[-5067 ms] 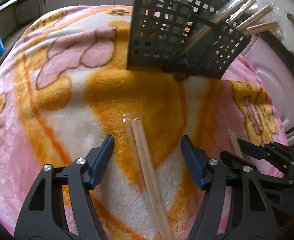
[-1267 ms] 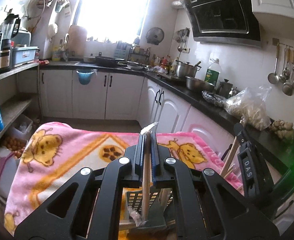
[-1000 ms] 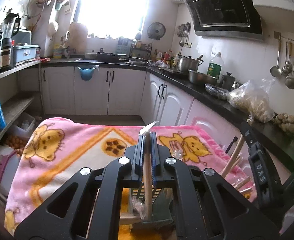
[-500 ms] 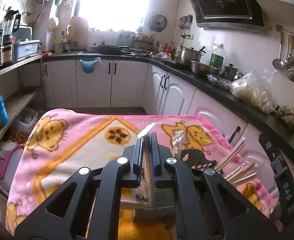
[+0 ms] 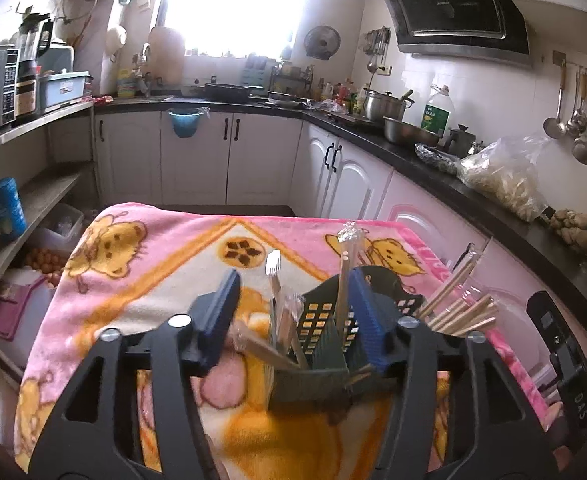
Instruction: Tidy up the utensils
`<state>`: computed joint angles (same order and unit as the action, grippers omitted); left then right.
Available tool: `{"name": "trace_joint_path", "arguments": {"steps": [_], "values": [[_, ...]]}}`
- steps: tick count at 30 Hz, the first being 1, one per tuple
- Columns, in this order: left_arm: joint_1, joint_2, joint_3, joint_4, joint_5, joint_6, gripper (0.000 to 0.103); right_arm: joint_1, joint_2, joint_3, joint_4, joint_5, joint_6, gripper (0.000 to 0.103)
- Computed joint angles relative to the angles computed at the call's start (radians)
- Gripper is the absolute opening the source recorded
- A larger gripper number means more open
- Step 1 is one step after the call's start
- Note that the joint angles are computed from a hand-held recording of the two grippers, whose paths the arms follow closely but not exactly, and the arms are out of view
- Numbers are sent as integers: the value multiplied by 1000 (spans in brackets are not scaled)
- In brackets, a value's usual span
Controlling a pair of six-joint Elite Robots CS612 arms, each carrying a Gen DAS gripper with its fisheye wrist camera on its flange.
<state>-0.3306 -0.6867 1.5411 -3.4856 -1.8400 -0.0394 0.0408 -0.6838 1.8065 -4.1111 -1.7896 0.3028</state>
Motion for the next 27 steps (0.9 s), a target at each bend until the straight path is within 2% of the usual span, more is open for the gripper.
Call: {"name": "trace_joint_path", "arguments": {"steps": [5,8,10,18,27], "values": [[5,-26,52,-42,-7,6,68,8,-23,43,-27,12,-10,64],[10,-39,82,-67,-22,8,84,13,-38,74,-40,18,-11,73],[10,-48,107,-93,-22,19,89,18,-46,91,-50,17,-13,78],[17,-72,197,-181,-24,23,91,39,-68,143,-73,-13,-49,91],[17,-72,279,-275,14,31,92,74,-67,184,-121,-46,-112,96]]}}
